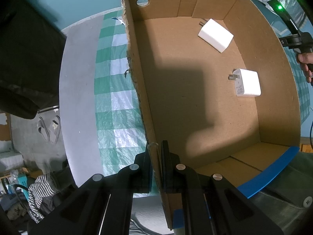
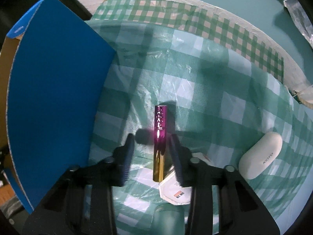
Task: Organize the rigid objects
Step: 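Move the right gripper to the pink-gold lipstick tube and grasp it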
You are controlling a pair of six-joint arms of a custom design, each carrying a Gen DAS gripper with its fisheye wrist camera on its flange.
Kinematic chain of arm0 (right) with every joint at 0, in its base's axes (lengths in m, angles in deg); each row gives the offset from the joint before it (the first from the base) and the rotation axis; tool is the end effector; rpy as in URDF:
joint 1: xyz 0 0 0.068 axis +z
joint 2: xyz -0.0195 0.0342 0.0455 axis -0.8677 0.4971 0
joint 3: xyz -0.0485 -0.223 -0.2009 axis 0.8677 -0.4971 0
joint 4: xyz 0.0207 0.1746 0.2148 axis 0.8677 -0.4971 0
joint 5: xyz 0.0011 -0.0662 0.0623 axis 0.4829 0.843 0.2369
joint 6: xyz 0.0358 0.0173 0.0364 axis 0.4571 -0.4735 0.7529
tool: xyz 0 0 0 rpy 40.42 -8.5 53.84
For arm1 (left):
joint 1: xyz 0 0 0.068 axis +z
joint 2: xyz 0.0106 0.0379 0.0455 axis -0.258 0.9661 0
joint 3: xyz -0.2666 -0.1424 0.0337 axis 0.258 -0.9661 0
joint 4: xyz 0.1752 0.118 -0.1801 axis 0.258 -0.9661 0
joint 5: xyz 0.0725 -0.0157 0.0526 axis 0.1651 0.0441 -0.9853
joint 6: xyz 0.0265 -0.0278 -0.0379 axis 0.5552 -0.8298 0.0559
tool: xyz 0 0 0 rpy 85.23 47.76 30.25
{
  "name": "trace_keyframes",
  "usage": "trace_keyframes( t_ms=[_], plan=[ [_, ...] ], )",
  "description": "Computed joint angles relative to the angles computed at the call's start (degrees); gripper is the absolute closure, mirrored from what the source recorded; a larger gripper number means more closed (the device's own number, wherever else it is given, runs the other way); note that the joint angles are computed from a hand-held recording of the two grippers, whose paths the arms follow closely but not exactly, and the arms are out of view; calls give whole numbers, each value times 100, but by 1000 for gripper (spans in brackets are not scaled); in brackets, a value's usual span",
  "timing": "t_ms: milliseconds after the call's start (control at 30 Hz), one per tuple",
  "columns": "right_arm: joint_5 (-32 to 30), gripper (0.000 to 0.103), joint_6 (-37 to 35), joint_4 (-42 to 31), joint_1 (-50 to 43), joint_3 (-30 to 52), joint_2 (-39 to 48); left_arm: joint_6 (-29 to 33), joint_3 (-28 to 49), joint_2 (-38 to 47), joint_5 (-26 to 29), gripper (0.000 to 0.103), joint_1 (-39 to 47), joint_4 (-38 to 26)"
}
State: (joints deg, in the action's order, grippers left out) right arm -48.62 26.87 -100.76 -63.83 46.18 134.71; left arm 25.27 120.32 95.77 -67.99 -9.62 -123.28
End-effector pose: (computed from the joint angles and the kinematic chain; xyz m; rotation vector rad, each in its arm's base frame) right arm 0.2575 -0.0104 0.1445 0.5875 3.0188 0.2670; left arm 0.3405 0.0300 0.2125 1.3774 2.7749 -0.0513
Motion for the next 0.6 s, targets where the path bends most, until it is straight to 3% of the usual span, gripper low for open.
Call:
trace_keyframes(
  t_ms=[67, 167, 600],
  plan=[
    [101, 82, 18, -1, 66, 11, 11, 14, 44, 30, -5, 96, 5, -31],
    [224, 88, 30, -54, 109, 28, 34, 33, 54, 30, -19, 95, -12, -35],
    [82, 93, -46, -343, 73, 111, -403, 44, 59, 42, -4, 95, -17, -36]
  ],
)
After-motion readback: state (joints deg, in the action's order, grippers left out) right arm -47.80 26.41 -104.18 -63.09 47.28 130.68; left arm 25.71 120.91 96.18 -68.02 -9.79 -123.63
